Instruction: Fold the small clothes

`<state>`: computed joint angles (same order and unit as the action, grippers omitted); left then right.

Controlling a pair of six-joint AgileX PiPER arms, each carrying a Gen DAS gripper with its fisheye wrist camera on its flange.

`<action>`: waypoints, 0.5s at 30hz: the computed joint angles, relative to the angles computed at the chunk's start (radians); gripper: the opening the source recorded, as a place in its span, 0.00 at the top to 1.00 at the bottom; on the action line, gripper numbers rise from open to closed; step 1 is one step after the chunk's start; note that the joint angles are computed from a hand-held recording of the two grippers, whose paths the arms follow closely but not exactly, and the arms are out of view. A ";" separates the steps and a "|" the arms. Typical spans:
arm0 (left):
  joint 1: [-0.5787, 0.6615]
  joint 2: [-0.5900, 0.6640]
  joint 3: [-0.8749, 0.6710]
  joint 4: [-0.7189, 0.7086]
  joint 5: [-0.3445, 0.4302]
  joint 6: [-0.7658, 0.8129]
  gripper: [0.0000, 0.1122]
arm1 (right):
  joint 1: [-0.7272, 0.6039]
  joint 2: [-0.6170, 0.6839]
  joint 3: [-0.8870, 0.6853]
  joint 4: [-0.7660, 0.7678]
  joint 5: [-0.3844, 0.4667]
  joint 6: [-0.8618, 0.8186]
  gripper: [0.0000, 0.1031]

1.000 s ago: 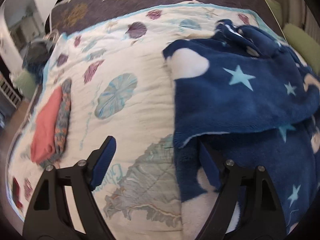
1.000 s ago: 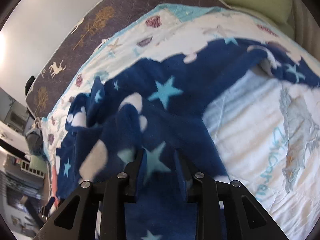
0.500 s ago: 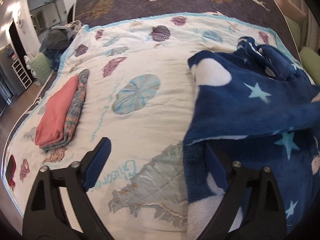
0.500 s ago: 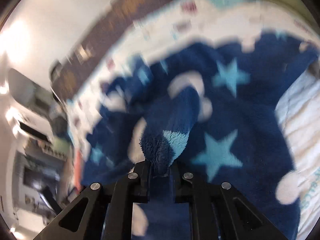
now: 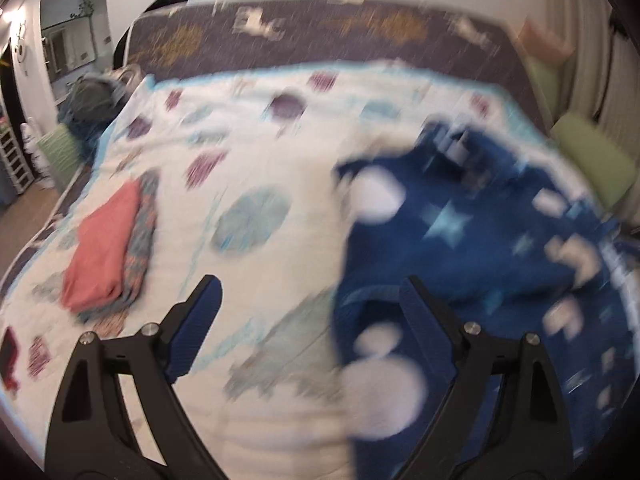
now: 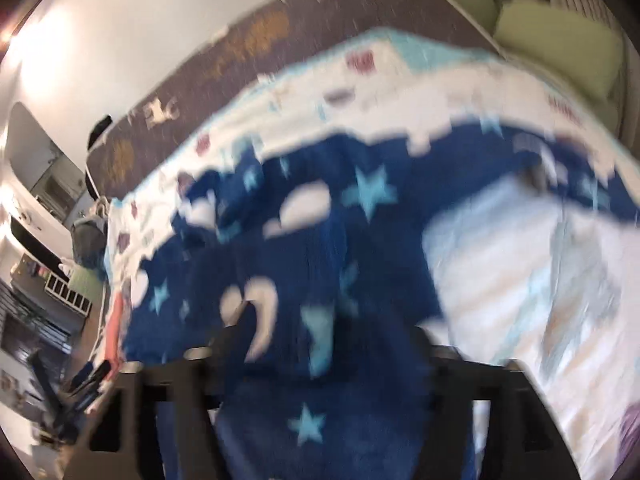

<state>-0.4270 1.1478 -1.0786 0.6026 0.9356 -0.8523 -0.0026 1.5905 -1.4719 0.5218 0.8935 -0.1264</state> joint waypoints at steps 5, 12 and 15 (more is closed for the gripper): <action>0.157 0.175 -0.174 -0.388 -0.222 0.296 0.26 | 0.071 0.182 -0.228 -0.103 0.043 0.103 0.70; 0.193 0.575 -0.351 -0.230 -0.049 0.162 0.16 | 0.173 0.306 -0.287 -0.294 0.022 0.154 1.00; 0.267 0.495 -0.233 -0.311 -0.163 0.132 0.15 | 0.140 0.292 -0.234 -0.223 -0.017 0.110 1.00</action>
<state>-0.1601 1.6428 -1.3116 0.2913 0.7731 -0.7205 0.1378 1.8821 -1.7059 0.2992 0.8770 -0.0161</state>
